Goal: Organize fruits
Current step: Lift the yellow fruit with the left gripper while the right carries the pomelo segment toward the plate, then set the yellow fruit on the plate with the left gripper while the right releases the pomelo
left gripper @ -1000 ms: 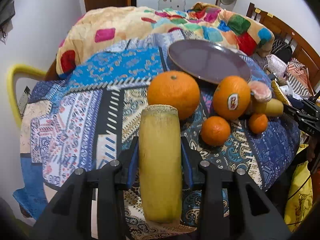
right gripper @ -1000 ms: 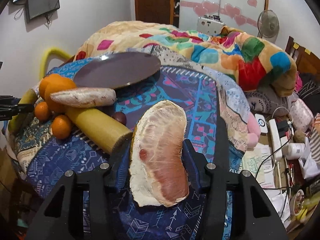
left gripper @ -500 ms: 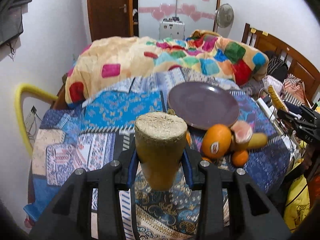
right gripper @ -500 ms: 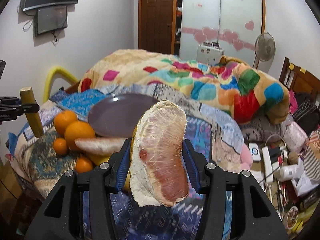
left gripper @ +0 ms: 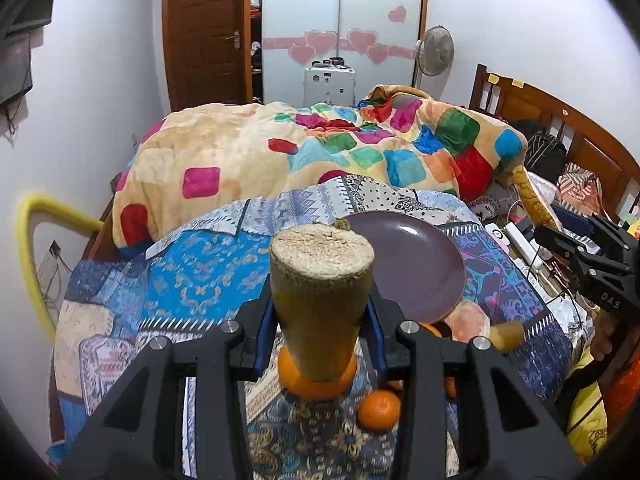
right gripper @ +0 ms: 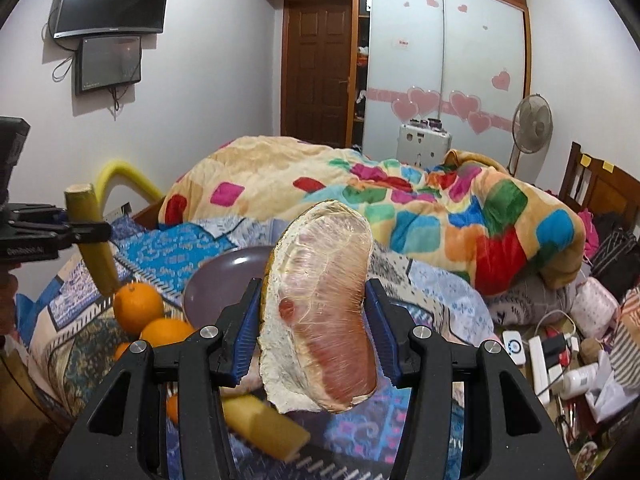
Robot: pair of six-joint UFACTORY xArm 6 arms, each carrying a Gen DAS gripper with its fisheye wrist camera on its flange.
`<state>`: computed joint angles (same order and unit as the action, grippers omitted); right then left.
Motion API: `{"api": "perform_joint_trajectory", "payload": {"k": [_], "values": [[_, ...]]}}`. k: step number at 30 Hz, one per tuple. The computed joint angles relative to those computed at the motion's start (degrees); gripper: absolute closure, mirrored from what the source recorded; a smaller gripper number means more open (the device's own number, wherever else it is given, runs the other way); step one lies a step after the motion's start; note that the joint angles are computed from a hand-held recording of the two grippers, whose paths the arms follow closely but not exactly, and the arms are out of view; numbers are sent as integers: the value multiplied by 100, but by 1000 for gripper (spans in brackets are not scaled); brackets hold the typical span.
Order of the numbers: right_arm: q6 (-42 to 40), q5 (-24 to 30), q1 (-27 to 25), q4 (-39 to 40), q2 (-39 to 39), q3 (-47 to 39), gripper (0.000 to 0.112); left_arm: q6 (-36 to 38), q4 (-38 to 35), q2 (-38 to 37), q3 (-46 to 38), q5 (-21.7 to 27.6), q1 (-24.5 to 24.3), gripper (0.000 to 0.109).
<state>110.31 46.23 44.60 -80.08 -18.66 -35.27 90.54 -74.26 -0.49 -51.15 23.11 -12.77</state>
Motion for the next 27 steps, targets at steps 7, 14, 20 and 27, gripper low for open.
{"api": "perform_joint_trajectory", "payload": {"k": [7, 14, 20, 27], "values": [[158, -272, -353, -308, 271, -210, 65, -49, -8, 427, -389, -144, -313, 70], [214, -688, -743, -468, 717, -457, 65, -200, 71, 924, -771, -338, -563, 70], [113, -1023, -1032, -425, 1125, -666, 65, -713, 527, 1365, -1099, -453, -712, 70], [-148, -1642, -1455, -257, 1573, -911, 65, -1617, 1447, 1822, -1474, -445, -827, 70]]}}
